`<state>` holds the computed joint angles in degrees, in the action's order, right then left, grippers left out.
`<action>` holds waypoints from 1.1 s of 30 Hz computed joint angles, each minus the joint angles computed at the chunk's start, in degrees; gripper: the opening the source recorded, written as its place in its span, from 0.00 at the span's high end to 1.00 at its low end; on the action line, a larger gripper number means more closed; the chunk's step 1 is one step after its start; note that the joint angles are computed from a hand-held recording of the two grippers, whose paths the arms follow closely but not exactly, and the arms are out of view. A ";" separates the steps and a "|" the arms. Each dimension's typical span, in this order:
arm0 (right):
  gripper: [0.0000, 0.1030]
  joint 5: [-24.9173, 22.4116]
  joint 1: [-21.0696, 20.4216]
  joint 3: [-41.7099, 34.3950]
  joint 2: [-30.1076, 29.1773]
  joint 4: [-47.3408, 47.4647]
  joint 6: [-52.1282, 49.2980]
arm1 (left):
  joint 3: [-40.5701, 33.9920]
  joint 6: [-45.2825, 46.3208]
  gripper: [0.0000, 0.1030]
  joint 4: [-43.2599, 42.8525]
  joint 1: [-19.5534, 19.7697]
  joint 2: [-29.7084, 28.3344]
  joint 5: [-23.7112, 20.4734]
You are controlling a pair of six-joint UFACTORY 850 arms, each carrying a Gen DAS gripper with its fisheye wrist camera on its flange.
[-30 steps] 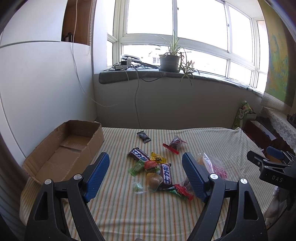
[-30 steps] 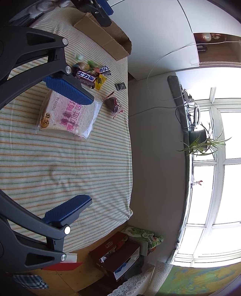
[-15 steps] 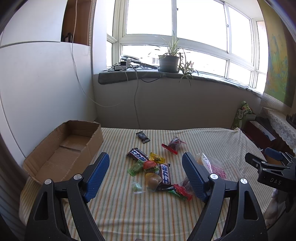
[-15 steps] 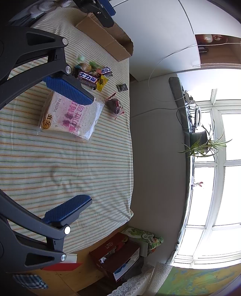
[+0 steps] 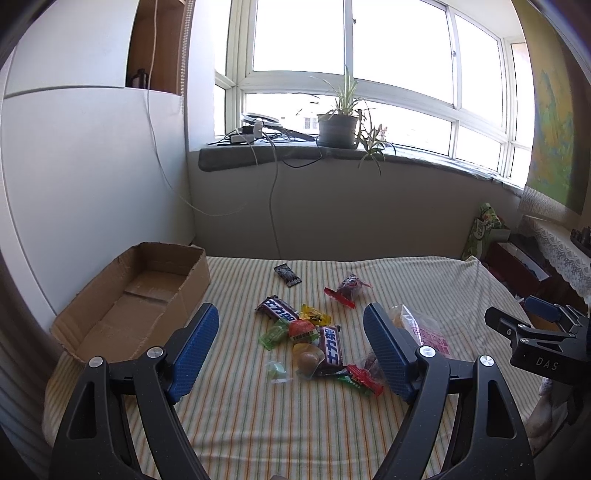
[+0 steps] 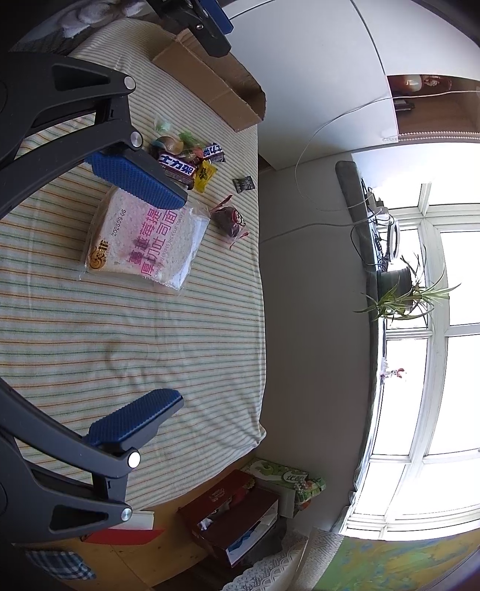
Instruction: Organize snacks
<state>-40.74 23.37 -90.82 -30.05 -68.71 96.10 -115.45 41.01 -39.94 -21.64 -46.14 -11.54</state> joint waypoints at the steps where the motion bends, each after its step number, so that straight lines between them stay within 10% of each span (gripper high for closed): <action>1: 0.03 0.15 -0.04 -0.04 -0.05 0.13 -0.19 | -0.05 -0.44 0.21 0.42 0.03 -0.06 -0.17; 20: 0.11 5.78 -2.46 1.41 0.18 4.40 -2.10 | -6.67 1.34 0.22 0.09 -0.94 -4.61 -8.12; 33: 0.22 21.56 -6.73 3.73 -0.03 25.25 -18.60 | -21.85 0.02 0.46 -3.48 -0.94 -14.60 -28.60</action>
